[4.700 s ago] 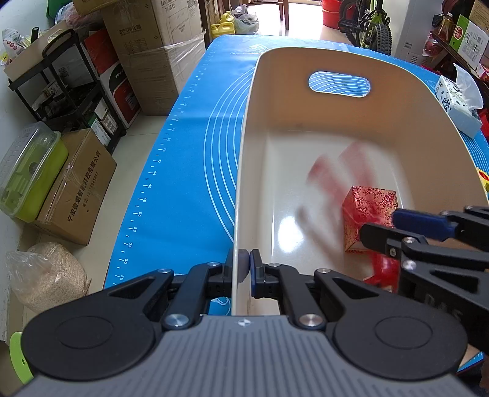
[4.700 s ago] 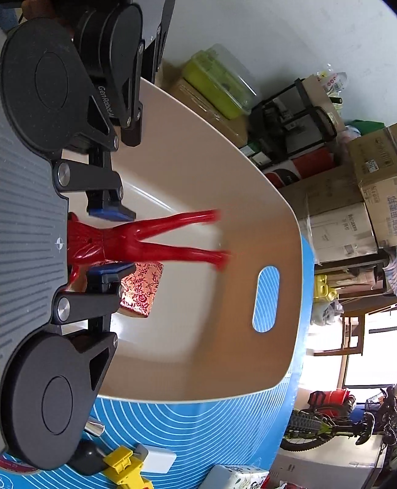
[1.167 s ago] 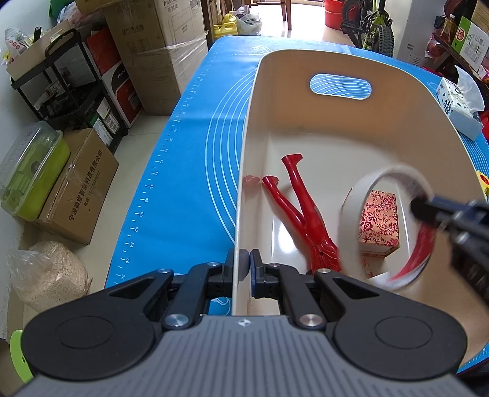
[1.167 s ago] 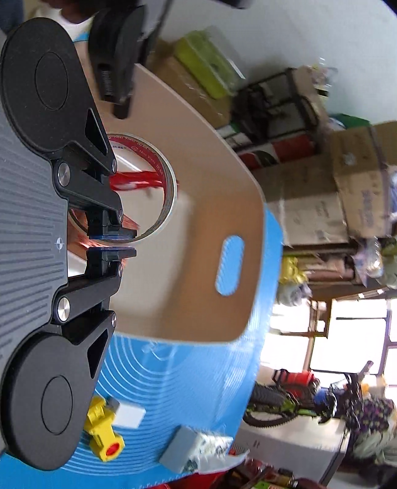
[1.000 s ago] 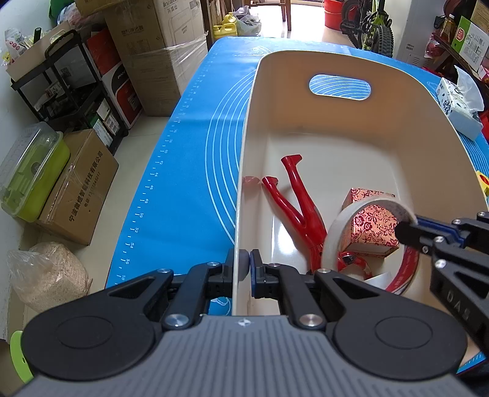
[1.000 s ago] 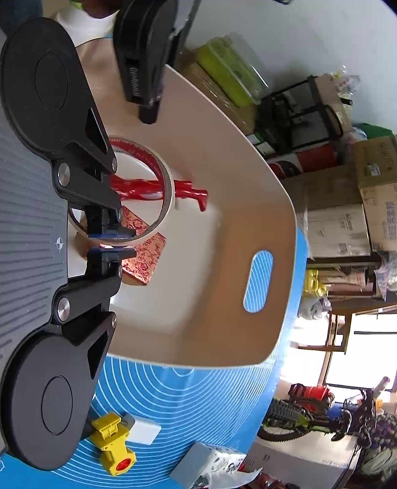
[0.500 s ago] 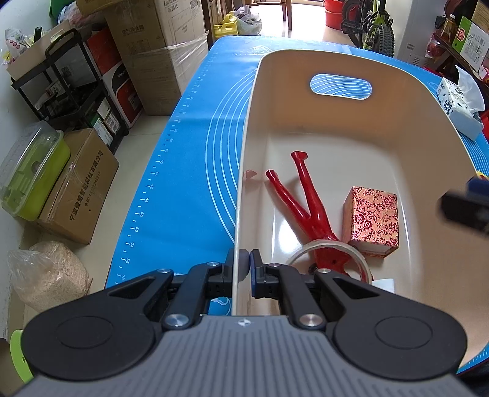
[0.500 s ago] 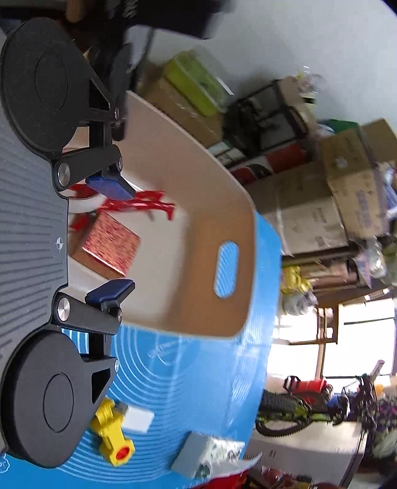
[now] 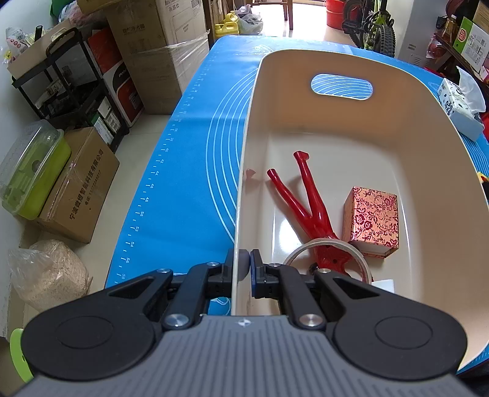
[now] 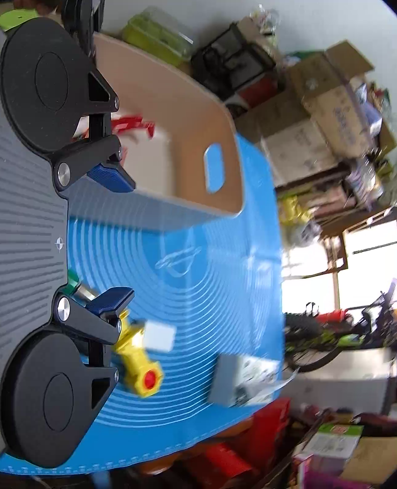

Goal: Organize rigid objects
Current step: 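Carry the tape roll into the beige bin and open the right tool, then grasp the green bottle by its body with the right tool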

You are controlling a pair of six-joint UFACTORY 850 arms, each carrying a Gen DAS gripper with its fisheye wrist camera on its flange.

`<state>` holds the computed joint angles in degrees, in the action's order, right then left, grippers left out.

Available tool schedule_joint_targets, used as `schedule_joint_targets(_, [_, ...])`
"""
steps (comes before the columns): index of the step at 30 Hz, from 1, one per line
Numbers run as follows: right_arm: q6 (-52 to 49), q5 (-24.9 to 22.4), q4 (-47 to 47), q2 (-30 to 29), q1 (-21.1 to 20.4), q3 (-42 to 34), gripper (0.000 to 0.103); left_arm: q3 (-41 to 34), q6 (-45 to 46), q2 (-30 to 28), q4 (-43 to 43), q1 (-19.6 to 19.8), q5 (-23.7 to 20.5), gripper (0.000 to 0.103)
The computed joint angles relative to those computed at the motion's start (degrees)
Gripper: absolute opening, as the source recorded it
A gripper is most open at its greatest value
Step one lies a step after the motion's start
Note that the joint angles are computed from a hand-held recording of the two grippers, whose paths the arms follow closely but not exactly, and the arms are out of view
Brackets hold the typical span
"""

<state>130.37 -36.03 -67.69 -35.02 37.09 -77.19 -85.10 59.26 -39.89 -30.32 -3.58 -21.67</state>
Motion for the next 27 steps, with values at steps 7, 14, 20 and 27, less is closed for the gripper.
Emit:
schedule_joint_targets(7, [-0.3, 3.6, 4.8, -0.3, -1.3, 2.7, 0.074, 0.0, 0.1, 0.0, 0.0, 0.1, -0.2, 0.010])
schedule_joint_targets(14, [-1.5, 7.5, 9.4, -2.7, -2.5, 2.5, 0.063, 0.0, 0.2, 0.0, -0.2, 0.1, -0.2, 0.010])
schedule_joint_targets(20, [-1.7, 9.9, 10.9, -4.4, -2.9, 2.0, 0.058, 0.0, 0.3, 0.0, -0.4, 0.1, -0.2, 0.010])
schedule_joint_targets(27, [-6.8, 6.9, 13.2, -6.3, -2.3, -0.8, 0.043, 0.2, 0.2, 0.0, -0.4, -0.1, 0.1, 0.010])
